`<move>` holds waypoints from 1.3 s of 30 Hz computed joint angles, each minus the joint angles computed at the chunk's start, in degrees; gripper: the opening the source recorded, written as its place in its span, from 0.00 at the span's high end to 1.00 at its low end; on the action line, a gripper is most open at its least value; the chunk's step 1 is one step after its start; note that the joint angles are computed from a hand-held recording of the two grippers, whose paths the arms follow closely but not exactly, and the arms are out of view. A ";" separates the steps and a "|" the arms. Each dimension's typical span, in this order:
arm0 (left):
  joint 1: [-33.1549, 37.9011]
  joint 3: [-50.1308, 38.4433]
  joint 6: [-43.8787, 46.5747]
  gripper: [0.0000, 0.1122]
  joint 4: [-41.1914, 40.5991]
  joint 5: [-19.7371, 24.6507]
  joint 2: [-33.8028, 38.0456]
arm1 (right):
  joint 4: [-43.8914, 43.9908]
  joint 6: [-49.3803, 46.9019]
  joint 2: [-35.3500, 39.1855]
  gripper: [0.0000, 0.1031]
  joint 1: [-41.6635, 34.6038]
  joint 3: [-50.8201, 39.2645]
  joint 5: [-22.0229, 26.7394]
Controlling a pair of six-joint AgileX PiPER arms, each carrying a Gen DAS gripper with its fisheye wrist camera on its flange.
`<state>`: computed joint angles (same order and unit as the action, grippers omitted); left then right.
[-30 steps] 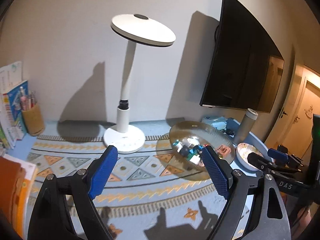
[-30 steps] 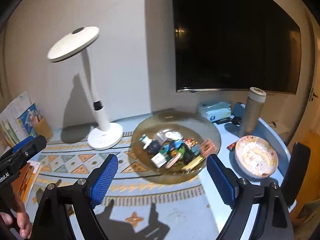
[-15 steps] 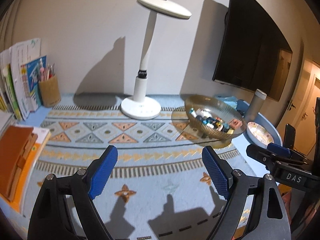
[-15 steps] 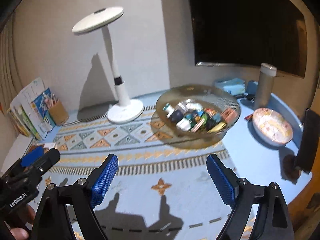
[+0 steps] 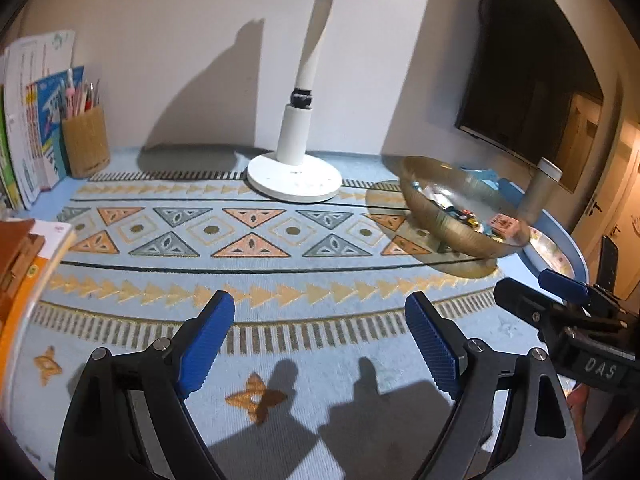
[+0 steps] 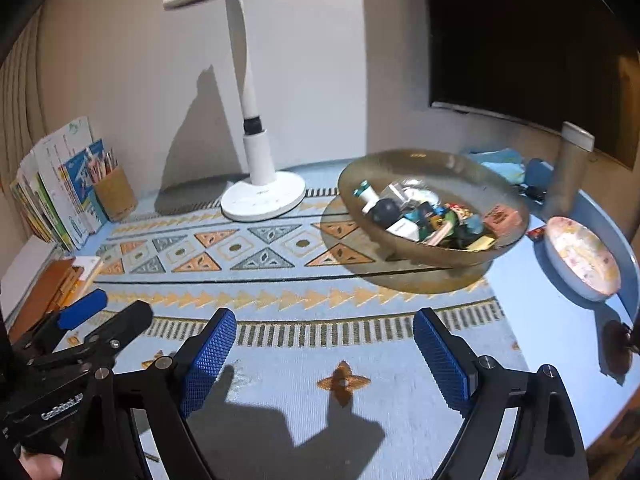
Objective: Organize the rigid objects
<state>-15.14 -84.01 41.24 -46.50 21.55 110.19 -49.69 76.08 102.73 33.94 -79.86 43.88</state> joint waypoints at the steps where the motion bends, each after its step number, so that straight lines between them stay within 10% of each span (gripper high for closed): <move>1: 0.04 -0.83 -1.17 0.23 1.06 -0.36 0.73 | -0.24 -0.37 0.53 0.13 -0.43 -0.17 -0.91; 10: 0.41 -7.74 -11.56 0.17 12.15 1.96 9.45 | -0.80 -0.11 9.26 0.09 -5.42 -1.18 -13.59; 39: 1.67 -6.75 -13.43 0.14 9.66 0.09 9.27 | 0.86 -4.51 12.30 0.03 -4.71 -4.06 -12.45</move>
